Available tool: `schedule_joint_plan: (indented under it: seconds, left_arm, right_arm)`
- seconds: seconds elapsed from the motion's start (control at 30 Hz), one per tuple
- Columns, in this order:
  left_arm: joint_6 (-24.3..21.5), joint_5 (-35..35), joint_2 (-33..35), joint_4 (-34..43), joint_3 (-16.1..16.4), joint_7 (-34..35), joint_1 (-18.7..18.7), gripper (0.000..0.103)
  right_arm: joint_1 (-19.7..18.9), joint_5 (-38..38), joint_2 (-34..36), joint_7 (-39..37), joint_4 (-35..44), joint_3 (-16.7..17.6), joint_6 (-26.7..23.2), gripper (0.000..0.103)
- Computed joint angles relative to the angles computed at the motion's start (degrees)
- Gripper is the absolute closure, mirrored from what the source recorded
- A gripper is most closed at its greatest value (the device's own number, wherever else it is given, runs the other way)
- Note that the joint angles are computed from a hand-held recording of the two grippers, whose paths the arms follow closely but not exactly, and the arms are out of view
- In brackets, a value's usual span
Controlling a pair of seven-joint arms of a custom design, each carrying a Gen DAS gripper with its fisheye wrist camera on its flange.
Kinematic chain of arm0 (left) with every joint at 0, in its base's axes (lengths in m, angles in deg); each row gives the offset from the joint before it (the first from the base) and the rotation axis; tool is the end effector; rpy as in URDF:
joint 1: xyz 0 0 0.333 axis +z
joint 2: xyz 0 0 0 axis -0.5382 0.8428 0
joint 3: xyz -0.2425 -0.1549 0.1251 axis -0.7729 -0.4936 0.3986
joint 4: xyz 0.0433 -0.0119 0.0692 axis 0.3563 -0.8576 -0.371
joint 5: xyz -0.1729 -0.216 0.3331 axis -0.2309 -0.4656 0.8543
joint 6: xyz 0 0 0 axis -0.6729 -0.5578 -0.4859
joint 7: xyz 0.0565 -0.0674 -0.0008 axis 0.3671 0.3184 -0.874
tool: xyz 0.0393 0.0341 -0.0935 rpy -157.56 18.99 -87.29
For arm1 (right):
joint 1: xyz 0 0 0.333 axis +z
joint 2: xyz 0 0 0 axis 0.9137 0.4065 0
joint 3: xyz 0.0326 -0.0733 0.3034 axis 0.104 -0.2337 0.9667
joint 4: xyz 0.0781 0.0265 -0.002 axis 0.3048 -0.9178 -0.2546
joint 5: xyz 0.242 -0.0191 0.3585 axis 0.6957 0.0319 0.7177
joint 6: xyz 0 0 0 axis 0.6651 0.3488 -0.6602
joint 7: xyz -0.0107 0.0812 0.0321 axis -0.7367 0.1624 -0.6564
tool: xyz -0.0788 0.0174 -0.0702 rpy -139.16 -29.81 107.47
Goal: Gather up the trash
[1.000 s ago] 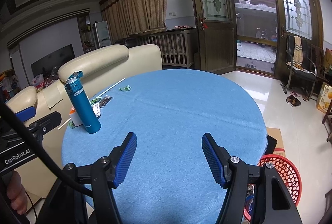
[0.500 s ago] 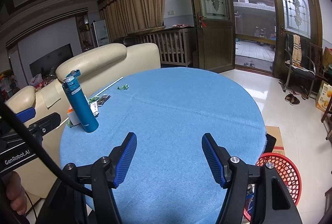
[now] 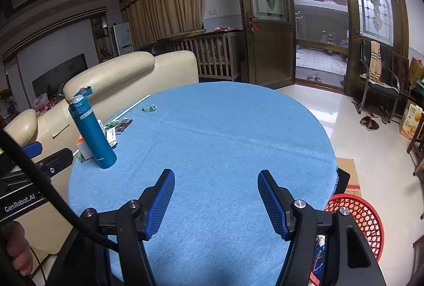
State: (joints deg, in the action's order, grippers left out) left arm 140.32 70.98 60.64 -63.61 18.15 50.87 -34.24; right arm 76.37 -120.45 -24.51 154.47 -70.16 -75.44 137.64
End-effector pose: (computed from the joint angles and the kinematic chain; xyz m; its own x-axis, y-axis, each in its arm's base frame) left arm 0.6155 -0.0857 0.6712 -0.1616 -0.9778 -0.1333 -0.5845 0.2037 -0.7854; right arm 0.5591 0.2179 0.6449 -0.1179 -0.9851 -0.1255 -0.5638 0.1704 -0.8082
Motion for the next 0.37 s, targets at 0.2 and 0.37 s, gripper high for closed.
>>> schedule_joint_plan:
  seconds: [0.2, 0.37]
  left_arm:
    - [-0.4, 0.9, 1.6, 1.2, -0.3, -0.7, 0.0, 0.019]
    - [-3.3, 0.1, 6.2, 5.2, -0.7, -0.2, -0.1, 0.019]
  right_arm:
    - [0.1, 0.2, 1.7, -0.7, 1.1, -0.7, -0.4, 0.034]
    - [0.3, -0.5, 5.7, -0.8, 3.5, -2.2, -1.4, 0.032]
